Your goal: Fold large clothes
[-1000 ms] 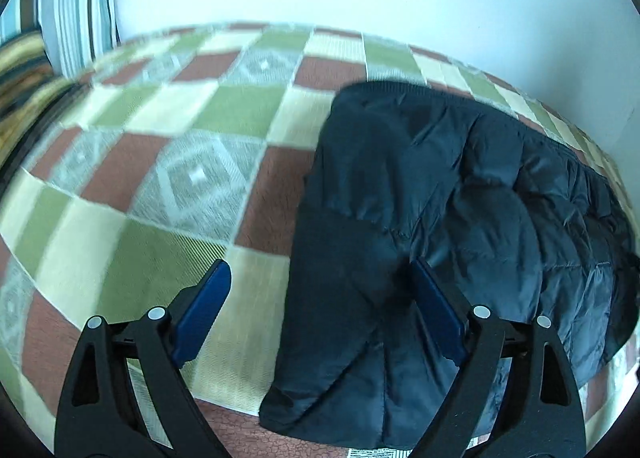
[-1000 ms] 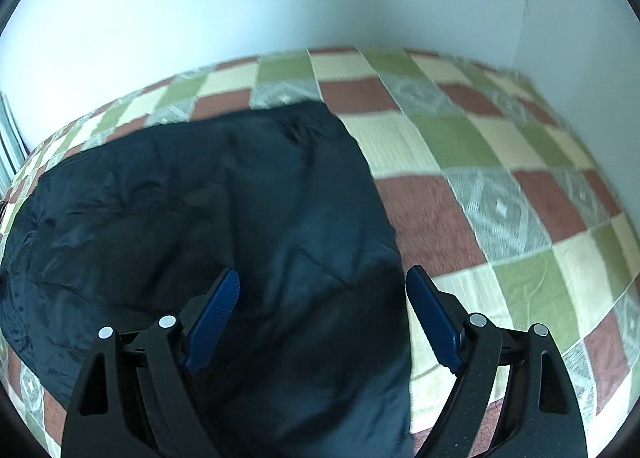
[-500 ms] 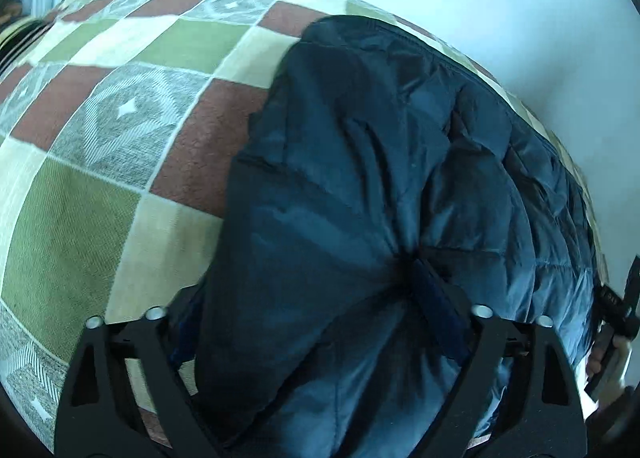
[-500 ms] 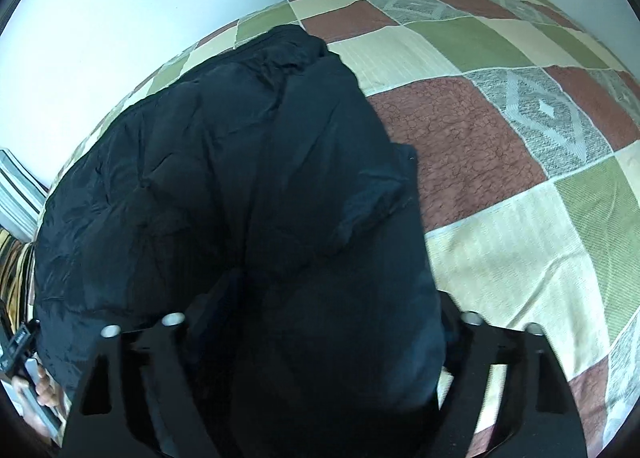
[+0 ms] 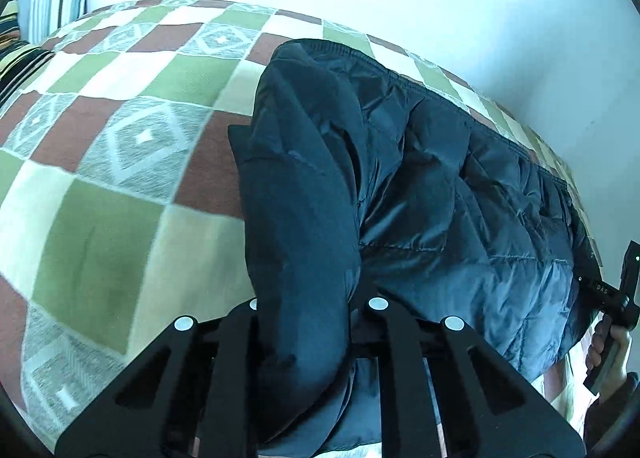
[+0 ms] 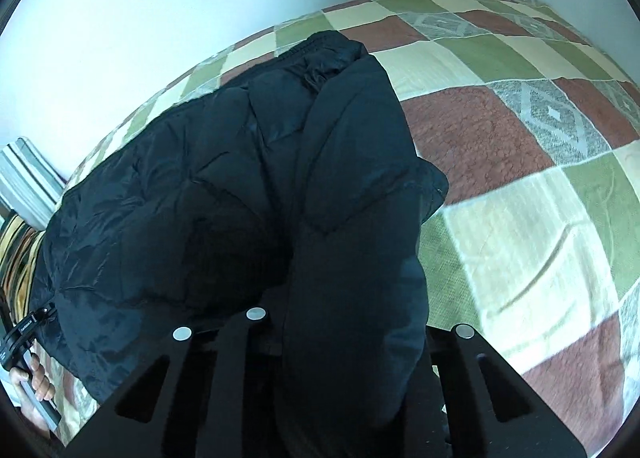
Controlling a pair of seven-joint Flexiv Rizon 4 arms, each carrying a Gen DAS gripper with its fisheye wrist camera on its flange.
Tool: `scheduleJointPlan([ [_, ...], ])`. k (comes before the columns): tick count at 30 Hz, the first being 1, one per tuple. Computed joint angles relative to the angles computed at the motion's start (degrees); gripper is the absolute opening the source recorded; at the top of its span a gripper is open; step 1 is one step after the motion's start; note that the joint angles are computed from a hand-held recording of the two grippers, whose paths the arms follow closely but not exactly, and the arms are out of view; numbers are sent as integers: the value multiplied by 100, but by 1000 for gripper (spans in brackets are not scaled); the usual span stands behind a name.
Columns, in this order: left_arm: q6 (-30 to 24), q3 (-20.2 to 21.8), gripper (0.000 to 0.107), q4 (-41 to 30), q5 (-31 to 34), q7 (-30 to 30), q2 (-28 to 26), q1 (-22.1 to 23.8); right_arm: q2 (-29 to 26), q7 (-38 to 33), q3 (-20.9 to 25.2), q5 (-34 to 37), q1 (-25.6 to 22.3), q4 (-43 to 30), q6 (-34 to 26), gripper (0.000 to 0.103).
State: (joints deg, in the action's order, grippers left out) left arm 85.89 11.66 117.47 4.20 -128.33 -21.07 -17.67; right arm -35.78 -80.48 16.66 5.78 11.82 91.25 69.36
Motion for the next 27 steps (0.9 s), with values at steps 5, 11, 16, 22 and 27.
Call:
scheduleJointPlan([
  [5,-96,249,14,613,343,-303,652,-123,213,-331,421,416,-233,244,-69,20],
  [11,-84,268,14,1768,934,-781,1742,156,759,-851,790,1124,-382,852,-213,20],
  [16,-337,193,14,2502,1606,-1202,2636,418,1300,-1266,837,1707,-340,1429,-225,20],
  [22,-391,-90,14,3109,1687,-1214,3280,877,1798,-1504,658,2082,-22,1996,-122,20],
  [27,-114,-486,16,3273,1641,-1246,3200,1354,1772,-1429,469,2021,164,2014,-16,23],
])
